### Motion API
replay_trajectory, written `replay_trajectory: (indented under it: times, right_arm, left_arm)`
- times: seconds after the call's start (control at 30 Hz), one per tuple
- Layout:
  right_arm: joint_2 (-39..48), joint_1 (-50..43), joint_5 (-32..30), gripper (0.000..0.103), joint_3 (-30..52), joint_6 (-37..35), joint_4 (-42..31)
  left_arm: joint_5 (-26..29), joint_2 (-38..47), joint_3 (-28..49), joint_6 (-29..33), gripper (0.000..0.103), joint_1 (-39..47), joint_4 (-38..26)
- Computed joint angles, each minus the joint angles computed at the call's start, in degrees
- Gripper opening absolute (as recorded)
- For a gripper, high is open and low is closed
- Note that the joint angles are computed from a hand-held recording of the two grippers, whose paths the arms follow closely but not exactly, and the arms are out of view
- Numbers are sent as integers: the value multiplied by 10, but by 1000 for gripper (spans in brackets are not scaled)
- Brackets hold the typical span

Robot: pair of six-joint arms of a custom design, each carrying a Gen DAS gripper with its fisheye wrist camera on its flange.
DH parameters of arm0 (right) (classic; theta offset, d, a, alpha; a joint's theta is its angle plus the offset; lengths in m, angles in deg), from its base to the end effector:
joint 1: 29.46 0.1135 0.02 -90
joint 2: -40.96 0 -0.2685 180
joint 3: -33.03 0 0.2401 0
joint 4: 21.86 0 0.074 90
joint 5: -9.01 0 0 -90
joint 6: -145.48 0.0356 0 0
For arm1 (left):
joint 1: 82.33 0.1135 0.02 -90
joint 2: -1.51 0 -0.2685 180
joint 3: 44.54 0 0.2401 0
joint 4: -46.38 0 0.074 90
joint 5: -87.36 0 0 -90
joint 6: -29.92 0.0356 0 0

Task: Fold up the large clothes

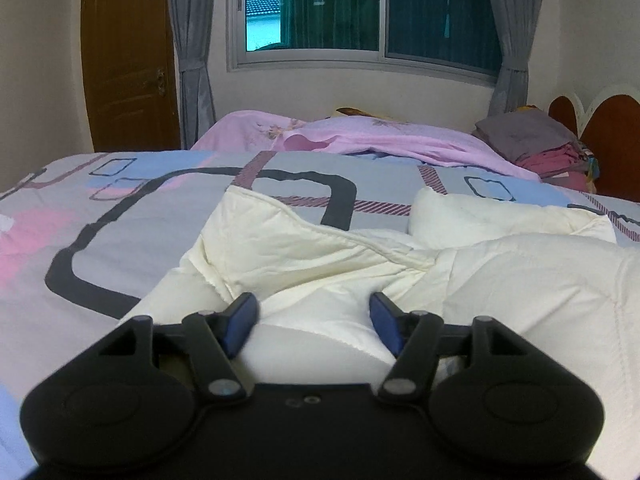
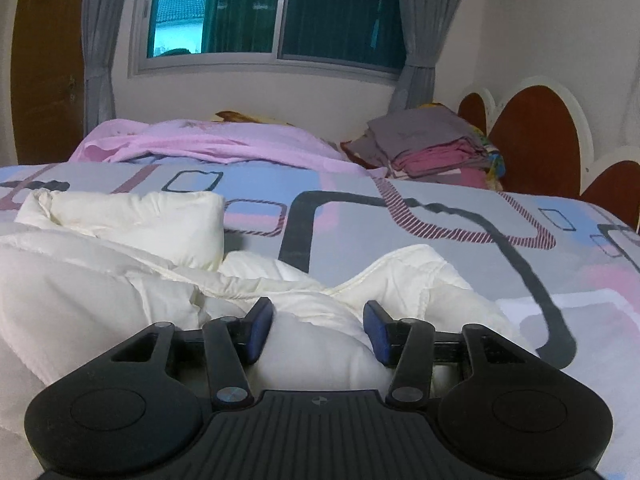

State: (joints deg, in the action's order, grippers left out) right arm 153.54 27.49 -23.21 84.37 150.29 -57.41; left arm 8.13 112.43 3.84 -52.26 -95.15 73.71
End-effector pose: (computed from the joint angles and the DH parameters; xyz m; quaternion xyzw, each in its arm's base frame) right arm 0.1494 0.1744 0.0586 0.2565 0.8360 -0.1679 0.4551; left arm 0.3063 -0.0765 0.0884 0.2008 0.8619 -0.1032 0.4540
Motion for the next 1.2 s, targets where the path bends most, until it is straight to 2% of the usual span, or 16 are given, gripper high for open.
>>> replay_trajectory:
  times: [0.1, 0.2, 0.3, 0.4, 0.43, 0.67, 0.8, 0.9, 0.97, 1.07, 1.2]
  right_arm:
    - [-10, -1, -12, 49, -3, -6, 1]
    - [-57, 2, -28, 49, -12, -9, -19]
    - [-104, 33, -22, 49, 6, 57, -103]
    - [-125, 73, 1, 49, 54, 104, -201]
    - [-127, 83, 6, 49, 71, 108, -224]
    - [-82, 143, 19, 49, 171, 156, -307]
    - [-24, 155, -8, 49, 204, 171, -325]
    - [2, 154, -31, 49, 180, 183, -299]
    - [22, 154, -30, 49, 163, 160, -261]
    - [65, 154, -23, 49, 165, 173, -239]
    - [92, 155, -15, 49, 165, 182, -230]
  left_arm:
    - [-8, -2, 7, 5, 64, -4, -19]
    - [-25, -23, 22, 22, 68, -12, -73]
    - [-24, -51, 45, 9, 74, -6, -151]
    - [-18, -84, 50, -1, 83, -1, -200]
    - [-16, -97, 46, -3, 83, -1, -207]
    - [15, -232, -15, -6, 86, -14, -267]
    - [3, -266, -69, 0, 87, -36, -248]
    - [-19, -220, -96, 13, 89, -40, -187]
    - [-13, -187, -109, 20, 90, -34, -139]
    - [-32, -169, -125, 20, 90, -48, -95]
    - [-32, -158, -123, 21, 91, -47, -91]
